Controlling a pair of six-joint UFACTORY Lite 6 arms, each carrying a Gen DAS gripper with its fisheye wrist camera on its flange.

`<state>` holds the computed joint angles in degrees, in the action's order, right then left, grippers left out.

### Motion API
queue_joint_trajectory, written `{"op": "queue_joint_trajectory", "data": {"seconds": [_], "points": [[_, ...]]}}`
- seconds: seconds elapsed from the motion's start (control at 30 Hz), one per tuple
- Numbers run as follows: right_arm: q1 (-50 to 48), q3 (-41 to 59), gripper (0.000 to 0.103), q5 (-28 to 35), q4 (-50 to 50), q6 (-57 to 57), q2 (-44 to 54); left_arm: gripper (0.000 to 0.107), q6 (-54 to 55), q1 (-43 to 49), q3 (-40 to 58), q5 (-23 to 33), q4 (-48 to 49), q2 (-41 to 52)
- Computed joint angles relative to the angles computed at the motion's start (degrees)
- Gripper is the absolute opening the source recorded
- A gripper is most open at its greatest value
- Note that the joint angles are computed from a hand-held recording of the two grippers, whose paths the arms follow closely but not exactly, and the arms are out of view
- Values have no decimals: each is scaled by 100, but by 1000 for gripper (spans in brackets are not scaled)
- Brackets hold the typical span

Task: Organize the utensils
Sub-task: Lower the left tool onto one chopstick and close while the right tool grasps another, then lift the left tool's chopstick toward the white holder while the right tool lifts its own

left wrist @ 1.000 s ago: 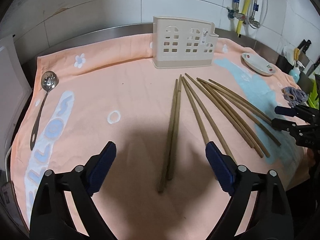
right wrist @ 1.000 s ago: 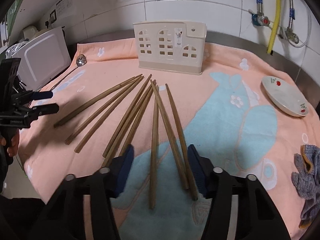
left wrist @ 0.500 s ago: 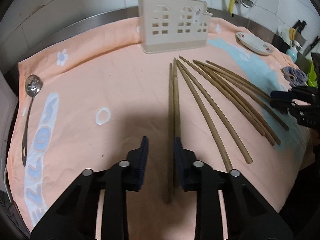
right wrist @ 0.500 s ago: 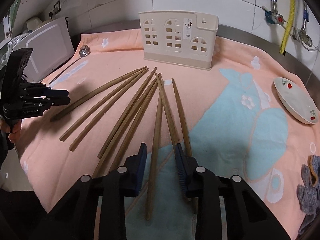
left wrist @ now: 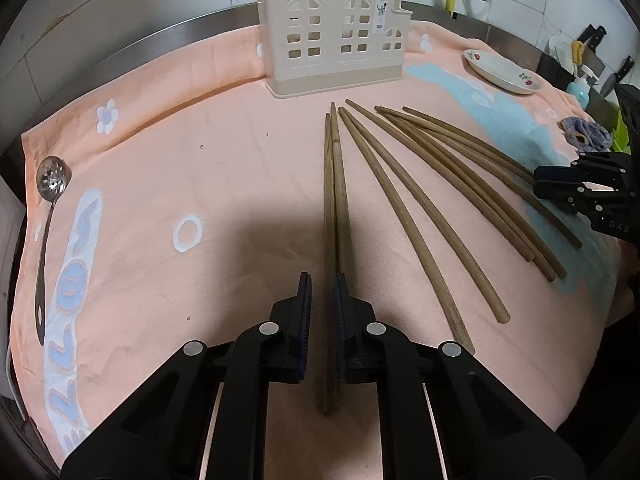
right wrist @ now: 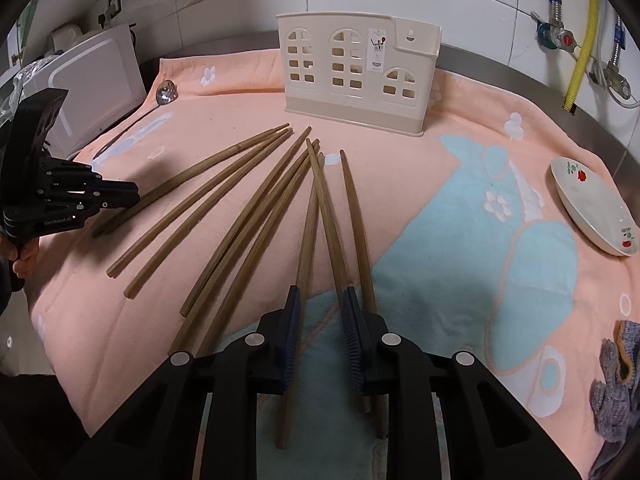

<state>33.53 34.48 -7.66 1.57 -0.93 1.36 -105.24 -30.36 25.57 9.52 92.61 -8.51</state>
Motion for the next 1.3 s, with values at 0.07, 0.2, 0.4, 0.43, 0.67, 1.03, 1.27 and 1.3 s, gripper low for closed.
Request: {"op": "queue_joint_trajectory", "data": {"seconds": [0.07,0.2,0.4,0.43,0.67,1.03,1.27,1.3], "points": [[-42,2,21,4,-67,44,1,11,35,-43,14,70,-24,29],[-121,-5,21,-10,-191,114,50,11,-34,-61,37,102,-11,59],[-203,-21,20,-55,-627,504,139,8,-689,-231,21,166,461,217],[-207,-23,20,-52,-629,497,149,8,-809,-194,-2,124,564,187],[-285,-53,17,-122,-768,636,206,8,-2305,-100,-126,68,1809,150],[-203,-274,9,-374,391,-298,100,9,-3318,-173,-257,198,2610,104],[25,-395,7,-542,1539,-1245,-34,8,-3126,-279,-227,333,2345,145],[87,-428,7,-548,1846,-1522,-132,7,-2943,-319,-227,346,2128,119]]}}
